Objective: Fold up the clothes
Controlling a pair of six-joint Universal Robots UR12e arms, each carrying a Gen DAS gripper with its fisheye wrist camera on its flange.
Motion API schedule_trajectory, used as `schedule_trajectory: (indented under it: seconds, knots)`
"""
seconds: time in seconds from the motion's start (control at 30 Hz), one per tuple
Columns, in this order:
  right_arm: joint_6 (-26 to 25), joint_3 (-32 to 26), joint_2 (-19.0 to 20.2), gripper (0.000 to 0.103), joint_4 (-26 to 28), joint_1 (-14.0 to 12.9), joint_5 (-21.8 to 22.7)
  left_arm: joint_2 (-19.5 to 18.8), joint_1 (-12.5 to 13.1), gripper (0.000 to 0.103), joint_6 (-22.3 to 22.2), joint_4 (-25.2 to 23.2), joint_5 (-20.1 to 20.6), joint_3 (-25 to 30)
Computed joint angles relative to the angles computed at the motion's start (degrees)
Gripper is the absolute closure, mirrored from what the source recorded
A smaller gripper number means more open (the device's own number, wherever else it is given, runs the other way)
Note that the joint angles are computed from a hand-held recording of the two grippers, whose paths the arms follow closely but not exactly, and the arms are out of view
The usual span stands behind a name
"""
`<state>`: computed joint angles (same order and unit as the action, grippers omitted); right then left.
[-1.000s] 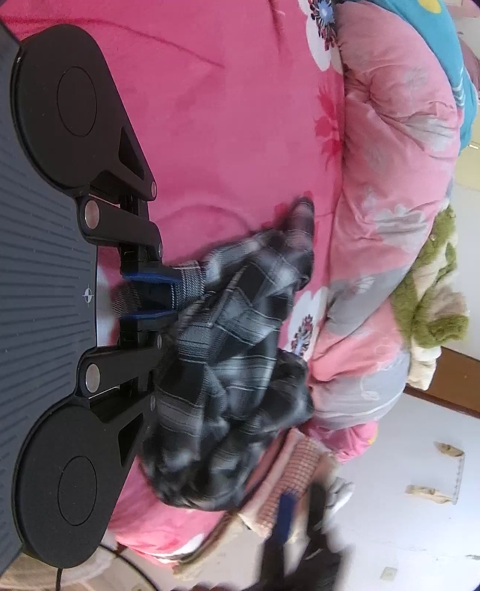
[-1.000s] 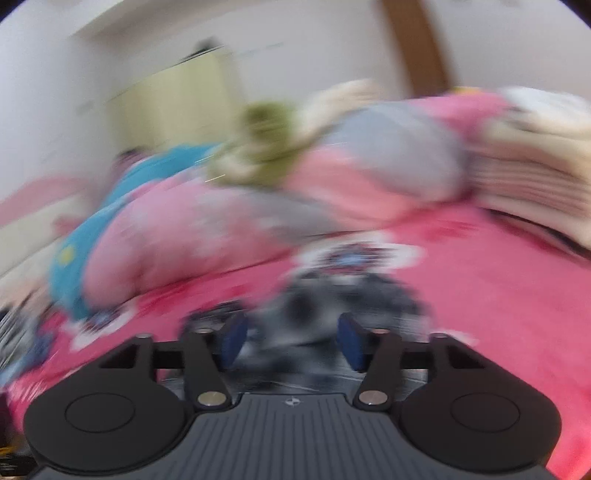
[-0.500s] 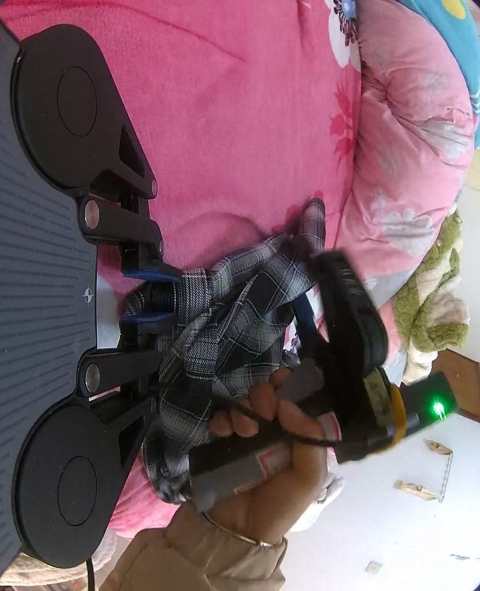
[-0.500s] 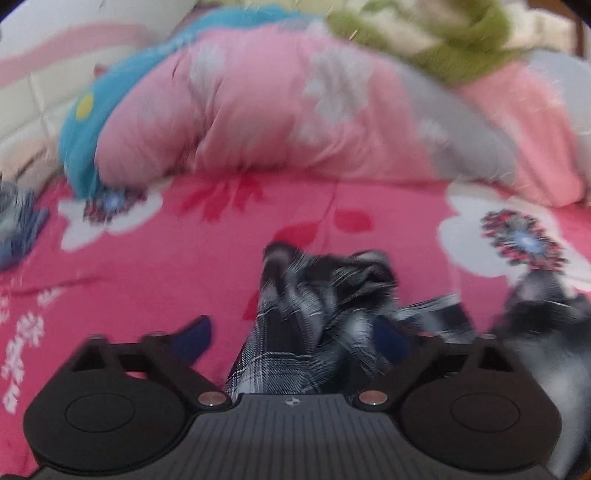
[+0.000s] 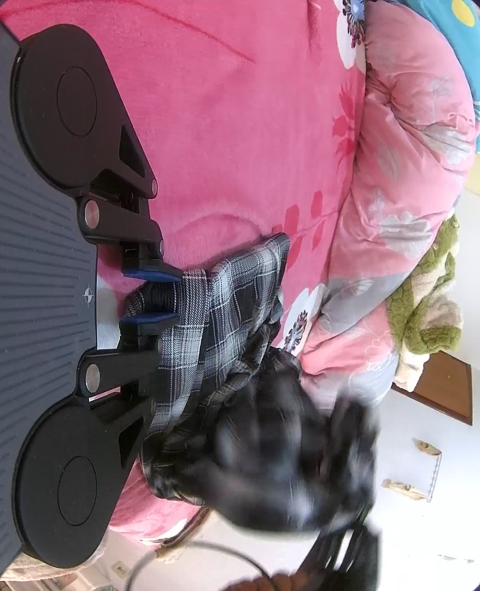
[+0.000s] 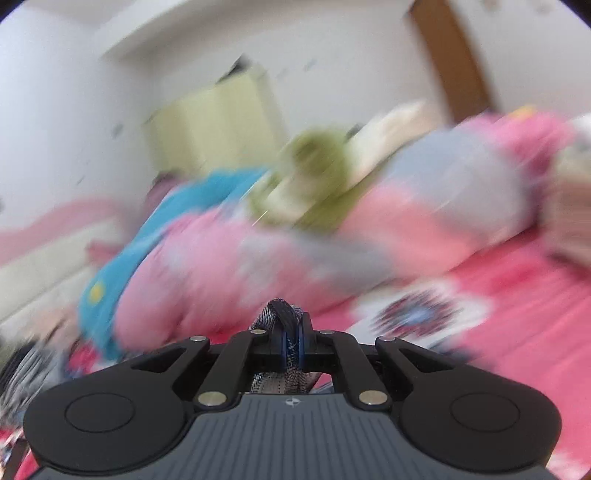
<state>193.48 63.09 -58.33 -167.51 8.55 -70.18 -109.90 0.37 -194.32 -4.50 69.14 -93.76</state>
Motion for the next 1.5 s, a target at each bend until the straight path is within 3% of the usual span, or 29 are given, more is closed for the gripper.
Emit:
schedule_trajectory:
  seconds: [0.2,0.37,0.5,0.6,0.67,0.7,0.73,0.77,0.83,0.9,0.97,1.03,1.13,1.2,1.3,1.37,1.4,1.43,1.5]
  knots:
    - [4.9,4.0,-3.7,0.098,-4.4,-3.9,-14.3,-0.1,-0.1,0.084,0.1,0.0,0.5,0.2]
    - [6.0,3.2,-2.6,0.098,-3.4,-5.6,-25.8,-0.1,-0.2,0.084,0.4,-0.2,0.9,0.1]
    - [8.6,1.0,0.0,0.098,2.0,-6.3,-31.6,-0.1,-0.2,0.084,0.5,-0.4,1.0,0.3]
    - [7.6,-0.1,1.0,0.094,12.0,-6.6,-30.8,0.0,-0.3,0.084,0.7,-0.8,1.2,0.4]
    - [5.8,-3.2,2.1,0.073,23.9,-7.0,-27.8,0.1,-0.3,0.083,0.9,-1.0,1.2,0.4]
    - [3.9,-4.7,2.4,0.047,29.9,-6.9,-27.4,0.2,-0.3,0.082,0.9,-1.3,1.2,0.4]
    - [1.3,-5.6,2.9,0.037,34.3,-6.9,-27.2,0.3,-0.2,0.078,0.9,-1.4,1.0,0.4]
    - [-0.9,-6.0,2.9,0.037,36.4,-6.3,-29.1,0.4,-0.2,0.076,0.8,-1.7,0.6,0.4]
    - [-5.8,-3.9,1.5,0.033,33.4,-4.7,-35.7,0.6,-0.1,0.065,0.6,-1.8,0.2,0.5]
    - [-10.1,-0.6,0.0,0.024,25.0,-3.4,-40.5,0.7,-0.2,0.057,0.3,-1.5,0.1,0.5]
    - [-11.3,2.2,-1.8,0.018,17.0,-3.1,-37.3,0.8,-0.3,0.049,0.1,-0.9,0.4,0.7]
    - [-12.9,3.5,-3.1,0.01,12.7,-3.3,-26.3,0.6,-0.7,0.047,-0.3,-1.4,1.9,1.4]
    - [-18.9,2.8,-2.9,0.007,13.0,-2.4,-10.3,0.1,-1.6,0.047,-2.2,-5.8,6.7,3.6]
    - [-23.5,0.8,-1.4,0.007,16.0,-0.7,-5.6,-0.3,-1.9,0.048,-3.6,-7.4,8.4,4.8]
    - [-26.9,-2.4,1.3,0.015,21.2,1.9,-5.3,-0.9,-2.1,0.054,-3.7,-9.0,9.5,6.0]
    - [-27.6,-3.7,2.4,0.035,24.9,2.5,-5.9,-1.3,-2.3,0.058,-3.4,-11.1,10.7,6.9]
    - [-27.8,-4.3,3.0,0.05,26.6,2.7,-6.3,-1.5,-2.5,0.064,-3.3,-12.0,11.3,7.4]
    - [-26.8,-4.4,3.1,0.074,27.2,2.5,-6.3,-1.7,-2.6,0.07,-3.4,-12.3,11.8,7.6]
    - [-23.3,-3.1,2.4,0.097,25.7,1.5,-5.0,-2.0,-2.8,0.081,-3.1,-12.7,12.6,8.1]
